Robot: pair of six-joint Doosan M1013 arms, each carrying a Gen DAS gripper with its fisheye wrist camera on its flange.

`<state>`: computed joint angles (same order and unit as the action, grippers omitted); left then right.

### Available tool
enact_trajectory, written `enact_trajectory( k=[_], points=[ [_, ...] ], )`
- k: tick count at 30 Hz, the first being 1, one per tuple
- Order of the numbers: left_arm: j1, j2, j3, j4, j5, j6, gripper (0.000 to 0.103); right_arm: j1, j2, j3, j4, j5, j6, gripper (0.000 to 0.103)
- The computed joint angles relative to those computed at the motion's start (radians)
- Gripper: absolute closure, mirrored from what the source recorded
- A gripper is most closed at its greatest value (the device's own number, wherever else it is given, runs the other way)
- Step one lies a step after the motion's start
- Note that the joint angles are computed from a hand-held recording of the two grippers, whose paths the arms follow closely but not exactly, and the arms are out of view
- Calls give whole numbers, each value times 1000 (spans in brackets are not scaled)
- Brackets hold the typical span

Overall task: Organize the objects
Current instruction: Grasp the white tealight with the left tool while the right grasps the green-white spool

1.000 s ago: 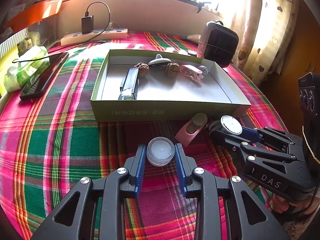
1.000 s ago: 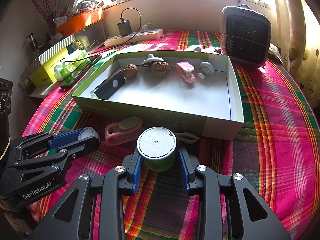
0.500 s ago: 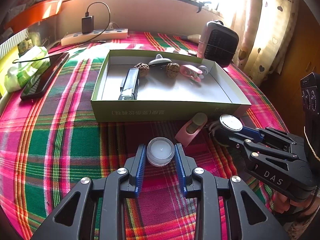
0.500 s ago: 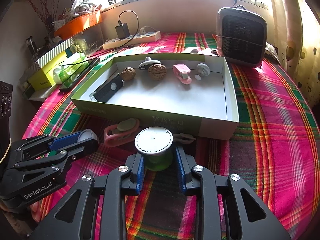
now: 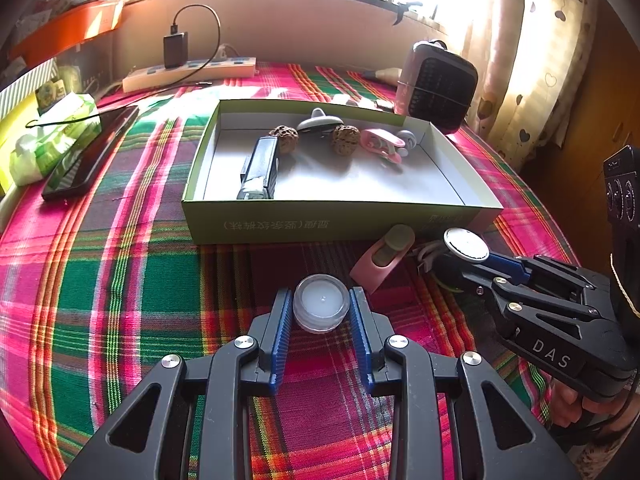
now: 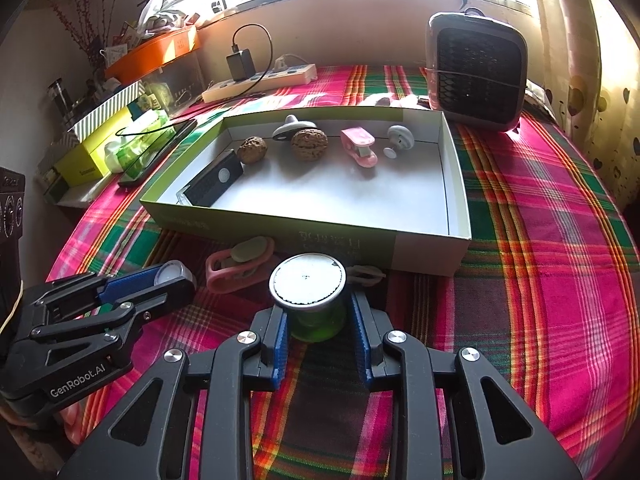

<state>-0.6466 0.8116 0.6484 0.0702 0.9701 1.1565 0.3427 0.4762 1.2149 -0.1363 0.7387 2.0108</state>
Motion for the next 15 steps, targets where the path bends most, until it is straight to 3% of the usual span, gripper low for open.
enact_trajectory(
  k=[15],
  points=[
    [0,0,0,1,1,1,77,-1,-2,4,2,-4,5,74]
  ],
)
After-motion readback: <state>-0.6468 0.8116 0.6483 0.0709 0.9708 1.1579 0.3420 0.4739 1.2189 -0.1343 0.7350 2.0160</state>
